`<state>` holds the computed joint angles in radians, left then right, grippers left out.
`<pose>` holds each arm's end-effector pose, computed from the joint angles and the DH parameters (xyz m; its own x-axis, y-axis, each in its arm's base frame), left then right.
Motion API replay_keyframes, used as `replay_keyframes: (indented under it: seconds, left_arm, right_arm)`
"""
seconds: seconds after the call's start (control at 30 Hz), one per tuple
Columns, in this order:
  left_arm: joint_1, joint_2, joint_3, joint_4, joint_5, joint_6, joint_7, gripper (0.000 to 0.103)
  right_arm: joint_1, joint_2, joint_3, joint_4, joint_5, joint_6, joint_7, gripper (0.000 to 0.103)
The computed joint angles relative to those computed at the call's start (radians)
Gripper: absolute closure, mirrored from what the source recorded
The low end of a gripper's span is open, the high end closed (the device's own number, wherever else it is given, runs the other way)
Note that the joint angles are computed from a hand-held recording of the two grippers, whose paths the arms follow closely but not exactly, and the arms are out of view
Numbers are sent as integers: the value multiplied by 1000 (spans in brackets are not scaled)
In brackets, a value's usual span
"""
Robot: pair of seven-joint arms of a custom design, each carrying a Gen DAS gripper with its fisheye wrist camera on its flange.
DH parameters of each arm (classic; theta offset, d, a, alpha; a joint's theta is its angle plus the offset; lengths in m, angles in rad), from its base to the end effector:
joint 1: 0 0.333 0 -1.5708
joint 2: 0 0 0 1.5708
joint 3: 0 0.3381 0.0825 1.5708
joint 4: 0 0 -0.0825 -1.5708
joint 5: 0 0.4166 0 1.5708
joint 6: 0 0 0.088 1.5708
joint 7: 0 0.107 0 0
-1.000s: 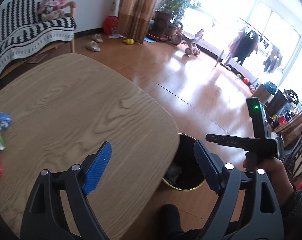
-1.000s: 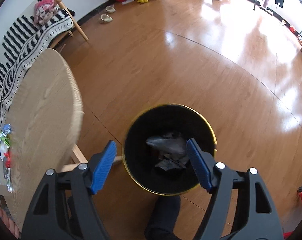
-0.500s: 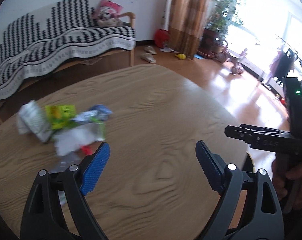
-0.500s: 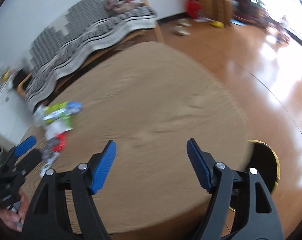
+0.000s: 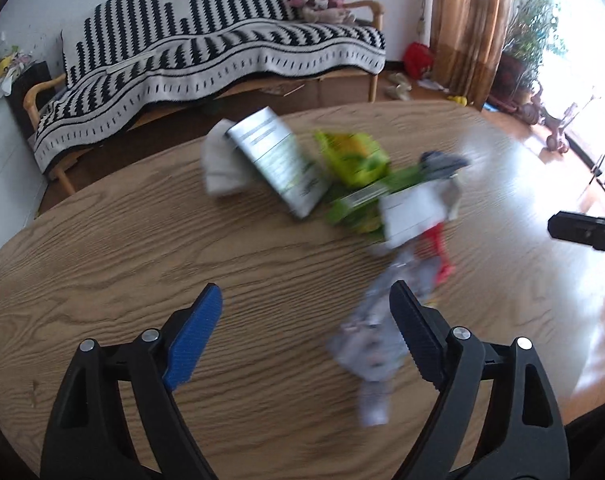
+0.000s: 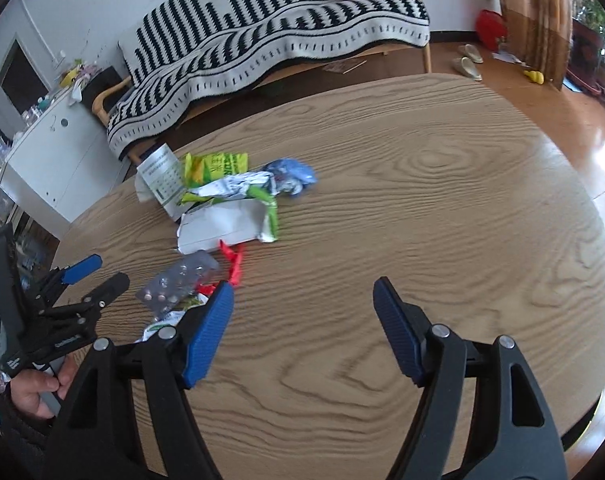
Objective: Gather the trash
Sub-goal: 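Move both open grippers back to the trash on the table, then grasp the silver blister pack with the left gripper while the right grasps a white-green wrapper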
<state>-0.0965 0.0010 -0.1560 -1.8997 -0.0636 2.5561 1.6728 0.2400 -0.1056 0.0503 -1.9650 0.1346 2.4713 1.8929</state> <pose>0.6187 -0.1586 0.5829 -0.3077 -0.9515 -0.0019 -0.7530 0.2447 -0.6109 0.5773 0.1734 0.6013 -0.0227 -0.9546 -0.2969 -0.8482 0.1756 -0.4998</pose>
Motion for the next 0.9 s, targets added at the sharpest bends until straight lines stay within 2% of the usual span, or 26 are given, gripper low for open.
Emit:
replay_keyframes:
  seconds: [0.1, 0.3, 0.4, 0.47, 0.53, 0.57, 0.6, 0.63, 0.77, 0.9]
  left_arm:
    - [3, 18, 1, 6, -60, -13, 71, 24]
    - [-12, 60, -18, 29, -90, -17, 162, 34]
    - [-21, 86, -22, 53, -68, -36, 159, 50]
    - [-20, 92, -25, 58, -85, -41, 165, 67]
    - [-19, 96, -24, 68, -86, -54, 160, 69]
    - [-17, 91, -25, 66, -99, -50, 168, 86]
    - [-15, 87, -26, 66, -109, -50, 175, 90]
    - [-14, 82, -26, 66, -117, -51, 176, 99]
    - [-3, 55, -18, 61, -178, -46, 184, 100]
    - [10, 41, -8, 63, -226, -77, 190, 100]
  right_arm:
    - [4, 36, 3, 29, 4, -4, -3, 32]
    - [11, 85, 6, 67, 22, 21, -22, 32]
    - [14, 106, 8, 87, 39, 45, -40, 32]
    - [15, 119, 9, 99, 43, 61, -43, 32]
    - [18, 139, 11, 119, 42, 81, -41, 32]
    - [18, 151, 12, 132, 44, 87, -43, 33]
    - [20, 162, 13, 146, 38, 83, -36, 33]
    - [22, 175, 12, 160, 23, 80, -20, 34]
    - [18, 224, 15, 205, 38, 65, -26, 35]
    - [5, 274, 26, 246, 124, 41, -71, 36]
